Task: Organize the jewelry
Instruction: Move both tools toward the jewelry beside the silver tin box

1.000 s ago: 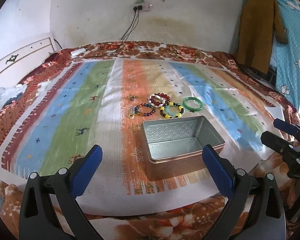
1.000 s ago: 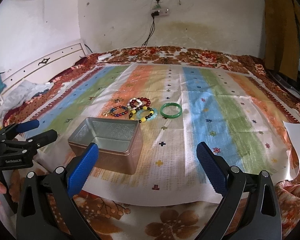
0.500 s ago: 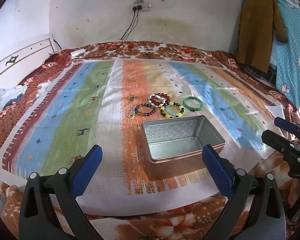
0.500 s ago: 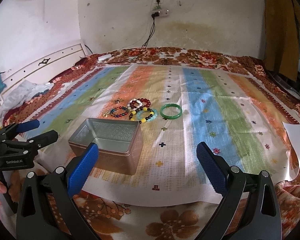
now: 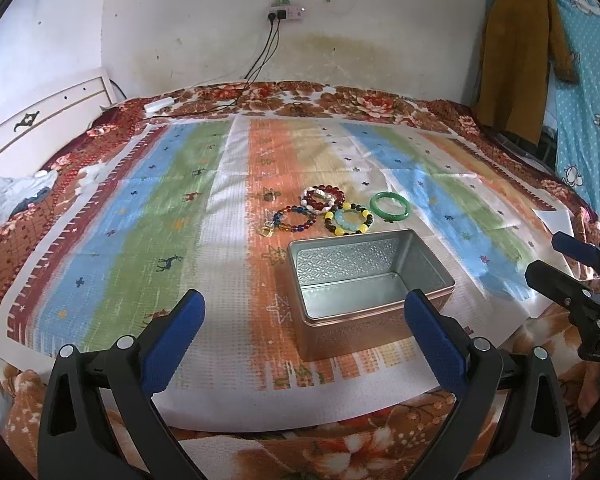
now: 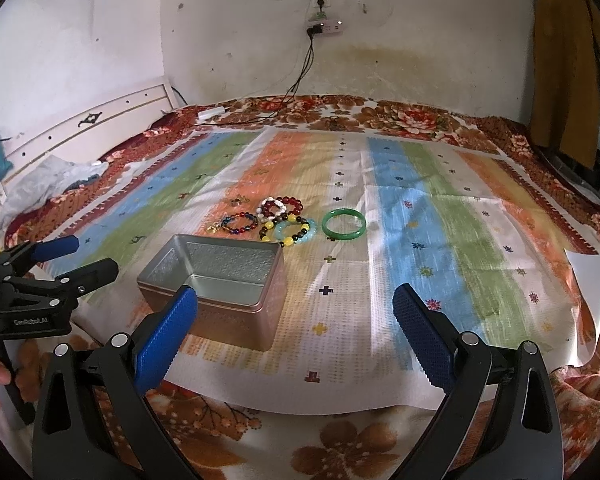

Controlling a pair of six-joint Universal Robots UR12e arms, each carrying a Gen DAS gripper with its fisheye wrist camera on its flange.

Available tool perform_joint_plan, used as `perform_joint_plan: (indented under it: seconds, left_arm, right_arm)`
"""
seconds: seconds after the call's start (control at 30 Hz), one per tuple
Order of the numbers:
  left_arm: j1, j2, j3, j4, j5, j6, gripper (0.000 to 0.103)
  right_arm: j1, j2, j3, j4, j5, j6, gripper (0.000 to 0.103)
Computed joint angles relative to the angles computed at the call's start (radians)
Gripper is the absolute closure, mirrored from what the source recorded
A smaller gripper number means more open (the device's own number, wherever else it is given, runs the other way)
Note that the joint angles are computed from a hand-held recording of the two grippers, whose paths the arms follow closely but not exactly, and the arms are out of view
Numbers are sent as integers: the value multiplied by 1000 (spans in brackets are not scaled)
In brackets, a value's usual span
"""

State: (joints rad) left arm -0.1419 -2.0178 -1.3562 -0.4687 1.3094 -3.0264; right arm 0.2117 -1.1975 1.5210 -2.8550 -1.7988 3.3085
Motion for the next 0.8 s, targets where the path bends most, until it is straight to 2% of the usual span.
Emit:
perform_joint_plan:
  seconds: [0.2, 0.43, 0.6, 0.8]
  left_arm:
    - [2, 1, 0, -4, 1, 2, 5]
    - [1, -1, 0, -10, 8, 8, 5]
    - [0, -9, 16, -46, 25, -2, 5]
    - [-10, -19, 33, -65, 53, 12, 5]
  right_arm:
    - [-6, -1, -3, 14, 13, 18, 4]
    - [-3, 7, -17, 30, 8, -6, 4]
    - [-16, 8, -25, 47, 54, 13, 4]
    - [-20, 16, -40, 65, 71, 12, 4]
